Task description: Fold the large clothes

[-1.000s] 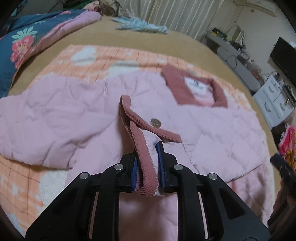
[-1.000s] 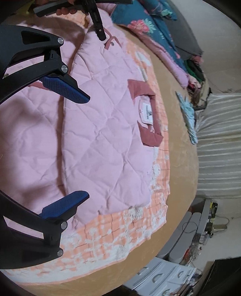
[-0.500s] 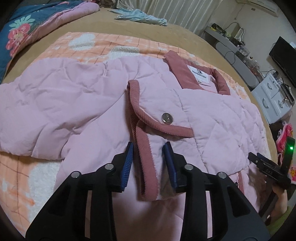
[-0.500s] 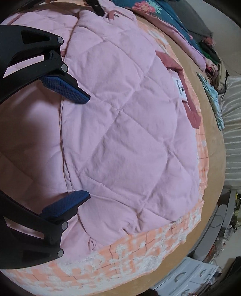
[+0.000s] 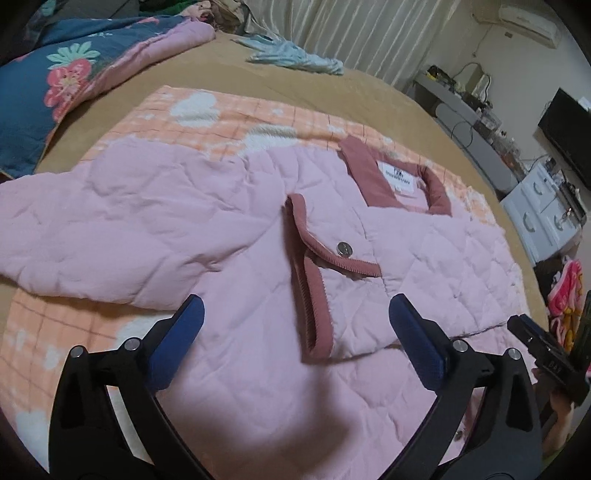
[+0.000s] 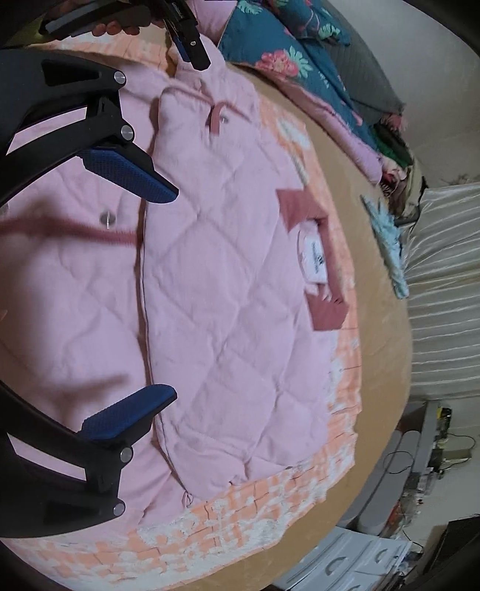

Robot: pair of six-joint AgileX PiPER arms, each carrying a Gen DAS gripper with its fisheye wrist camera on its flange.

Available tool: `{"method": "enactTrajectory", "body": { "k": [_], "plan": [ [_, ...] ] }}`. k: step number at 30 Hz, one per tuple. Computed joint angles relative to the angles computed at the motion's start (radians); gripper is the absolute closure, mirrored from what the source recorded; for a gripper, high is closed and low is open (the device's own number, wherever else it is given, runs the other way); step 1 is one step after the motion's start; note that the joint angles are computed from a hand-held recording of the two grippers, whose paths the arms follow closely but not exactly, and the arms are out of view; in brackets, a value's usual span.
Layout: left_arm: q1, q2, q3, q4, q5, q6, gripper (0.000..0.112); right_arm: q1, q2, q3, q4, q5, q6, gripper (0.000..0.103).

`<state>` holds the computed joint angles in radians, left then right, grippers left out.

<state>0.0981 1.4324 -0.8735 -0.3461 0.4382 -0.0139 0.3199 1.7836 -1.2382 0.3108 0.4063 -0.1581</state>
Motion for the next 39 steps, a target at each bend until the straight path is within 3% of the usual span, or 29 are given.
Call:
{"method": "enactTrajectory", "body": {
  "k": [7, 19, 28, 39],
  "plan": [
    [0.080, -0.117, 0.059, 0.004, 0.047, 0.027, 0.019, 0.059, -0.069, 0.042, 0.011, -0.024, 0.056, 0.004],
    [0.285, -0.244, 0.172, -0.139, 0.093, 0.218, 0.019, 0.194, -0.125, 0.016, -0.222, -0.037, 0.337, 0.004],
    [0.479, -0.254, 0.212, -0.273, 0.117, 0.397, 0.019, 0.326, -0.087, -0.085, -0.391, 0.004, 0.493, 0.004],
    [0.717, -0.212, 0.199, -0.440, 0.191, 0.612, 0.019, 0.472, 0.014, -0.276, -0.486, 0.112, 0.527, 0.004]
  ]
}}
